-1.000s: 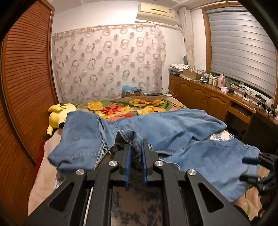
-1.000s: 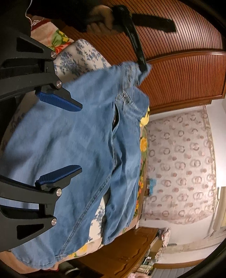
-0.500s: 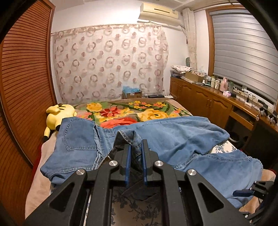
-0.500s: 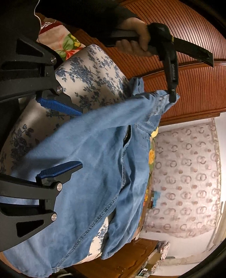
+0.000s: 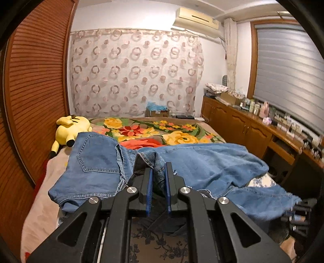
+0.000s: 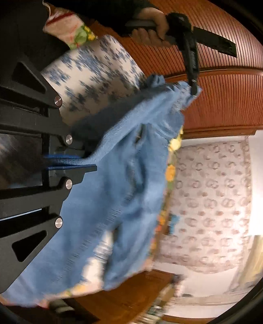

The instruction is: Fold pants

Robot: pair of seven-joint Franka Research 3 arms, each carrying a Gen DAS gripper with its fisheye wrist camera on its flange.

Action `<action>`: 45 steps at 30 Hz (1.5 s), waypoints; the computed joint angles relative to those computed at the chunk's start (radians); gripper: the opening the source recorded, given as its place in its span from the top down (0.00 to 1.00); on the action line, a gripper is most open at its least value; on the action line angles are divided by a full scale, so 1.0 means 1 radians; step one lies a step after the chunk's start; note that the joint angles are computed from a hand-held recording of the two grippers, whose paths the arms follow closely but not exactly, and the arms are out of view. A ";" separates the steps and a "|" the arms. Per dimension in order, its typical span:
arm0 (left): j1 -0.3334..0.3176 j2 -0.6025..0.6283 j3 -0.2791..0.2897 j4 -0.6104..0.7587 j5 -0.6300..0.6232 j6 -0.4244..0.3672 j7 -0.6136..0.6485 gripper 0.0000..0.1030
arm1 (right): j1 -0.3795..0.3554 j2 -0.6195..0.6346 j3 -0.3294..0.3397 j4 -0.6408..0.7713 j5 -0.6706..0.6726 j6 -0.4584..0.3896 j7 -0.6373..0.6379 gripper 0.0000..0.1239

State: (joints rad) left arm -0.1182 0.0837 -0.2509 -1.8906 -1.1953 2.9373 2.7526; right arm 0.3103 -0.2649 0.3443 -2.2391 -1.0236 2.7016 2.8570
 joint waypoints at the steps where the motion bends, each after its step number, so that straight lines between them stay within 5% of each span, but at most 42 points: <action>1: 0.002 0.004 0.002 0.005 0.003 -0.004 -0.008 0.88 | -0.004 0.006 -0.008 0.017 -0.001 -0.003 -0.026 0.97; 13: 0.045 0.106 -0.038 0.120 0.092 0.035 -0.097 0.88 | 0.024 0.185 -0.093 0.304 -0.152 -0.087 -0.138 0.97; 25: 0.070 0.290 -0.059 0.319 0.428 0.031 -0.392 0.88 | 0.143 0.439 -0.253 0.574 -0.255 -0.089 -0.167 0.97; 39: 0.001 0.563 0.006 0.679 0.847 -0.115 -0.747 0.88 | 0.213 0.759 -0.402 0.941 -0.034 -0.127 -0.413 0.97; 45: 0.023 0.601 -0.032 0.716 0.936 -0.141 -0.815 0.87 | 0.234 0.856 -0.444 1.070 0.091 -0.148 -0.510 0.97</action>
